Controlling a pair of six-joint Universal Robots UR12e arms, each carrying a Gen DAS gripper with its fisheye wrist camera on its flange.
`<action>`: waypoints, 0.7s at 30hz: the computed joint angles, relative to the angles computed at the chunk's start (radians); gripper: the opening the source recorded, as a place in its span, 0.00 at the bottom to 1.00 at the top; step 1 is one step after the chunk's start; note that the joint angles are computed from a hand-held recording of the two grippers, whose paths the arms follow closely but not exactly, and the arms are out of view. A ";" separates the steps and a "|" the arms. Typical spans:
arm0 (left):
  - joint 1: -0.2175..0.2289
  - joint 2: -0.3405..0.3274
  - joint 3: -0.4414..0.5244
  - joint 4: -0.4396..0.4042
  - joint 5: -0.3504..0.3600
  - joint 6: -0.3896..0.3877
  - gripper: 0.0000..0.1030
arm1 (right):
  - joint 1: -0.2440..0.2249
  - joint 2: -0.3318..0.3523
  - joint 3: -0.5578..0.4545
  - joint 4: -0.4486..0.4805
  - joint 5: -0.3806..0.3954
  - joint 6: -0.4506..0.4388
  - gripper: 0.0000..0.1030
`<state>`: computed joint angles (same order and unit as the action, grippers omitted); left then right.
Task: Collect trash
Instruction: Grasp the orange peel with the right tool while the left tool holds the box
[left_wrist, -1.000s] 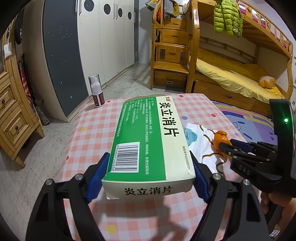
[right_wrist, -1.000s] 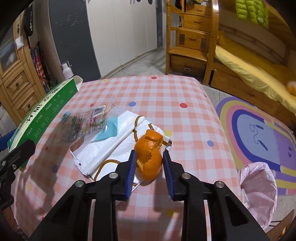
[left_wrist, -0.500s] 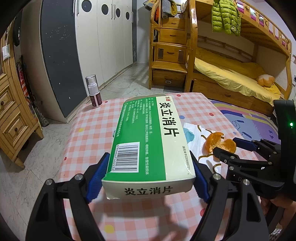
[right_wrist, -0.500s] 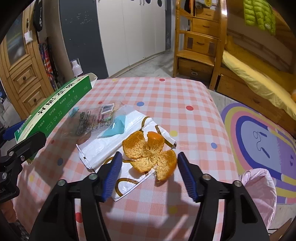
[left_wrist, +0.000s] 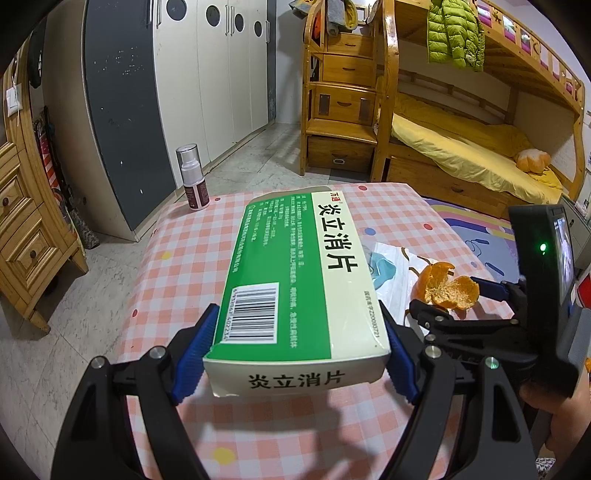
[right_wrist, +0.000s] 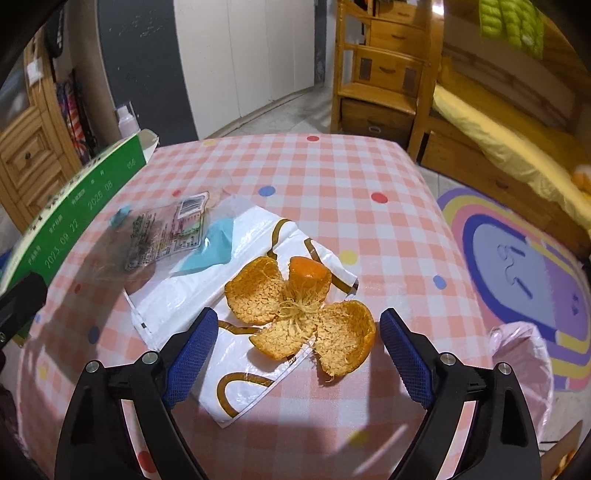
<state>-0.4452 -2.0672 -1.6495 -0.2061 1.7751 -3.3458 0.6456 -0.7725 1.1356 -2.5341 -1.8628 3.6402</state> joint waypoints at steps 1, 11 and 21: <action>0.001 0.000 0.000 0.000 -0.001 -0.001 0.76 | -0.003 -0.004 0.006 -0.004 0.014 0.009 0.79; 0.002 0.000 -0.001 0.000 -0.005 0.002 0.76 | -0.001 -0.037 0.058 -0.061 0.005 -0.050 0.25; 0.001 -0.001 0.003 -0.001 -0.014 0.010 0.76 | 0.000 -0.058 0.092 -0.124 -0.008 -0.075 0.18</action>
